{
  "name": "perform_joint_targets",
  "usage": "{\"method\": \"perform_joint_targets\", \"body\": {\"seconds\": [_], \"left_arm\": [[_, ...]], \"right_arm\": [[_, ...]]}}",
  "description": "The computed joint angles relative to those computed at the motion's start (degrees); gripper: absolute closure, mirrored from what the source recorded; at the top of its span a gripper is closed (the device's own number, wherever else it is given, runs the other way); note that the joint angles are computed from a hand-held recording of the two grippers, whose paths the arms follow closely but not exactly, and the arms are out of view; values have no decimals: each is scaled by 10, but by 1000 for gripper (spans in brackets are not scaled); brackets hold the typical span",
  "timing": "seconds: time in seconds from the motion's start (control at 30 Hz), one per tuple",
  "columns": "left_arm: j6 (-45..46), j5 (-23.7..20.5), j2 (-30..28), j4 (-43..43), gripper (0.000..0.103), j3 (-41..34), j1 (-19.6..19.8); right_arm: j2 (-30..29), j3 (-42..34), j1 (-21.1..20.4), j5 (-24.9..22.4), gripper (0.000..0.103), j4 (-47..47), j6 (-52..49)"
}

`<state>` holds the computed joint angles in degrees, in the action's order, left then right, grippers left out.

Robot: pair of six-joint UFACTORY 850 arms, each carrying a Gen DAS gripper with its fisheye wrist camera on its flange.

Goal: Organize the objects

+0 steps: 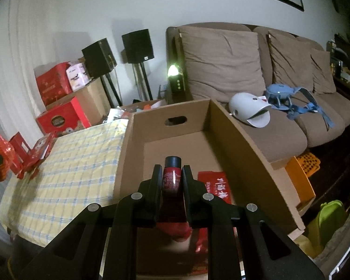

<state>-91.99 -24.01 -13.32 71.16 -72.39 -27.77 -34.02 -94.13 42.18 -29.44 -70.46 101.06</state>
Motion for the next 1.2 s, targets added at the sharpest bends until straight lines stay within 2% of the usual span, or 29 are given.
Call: {"method": "perform_joint_targets", "body": {"seconds": [1.2], "left_arm": [[79,12,-34,-65,7,-53,-20]], "right_arm": [[13,21,-5,-19,87,-23,33]]}}
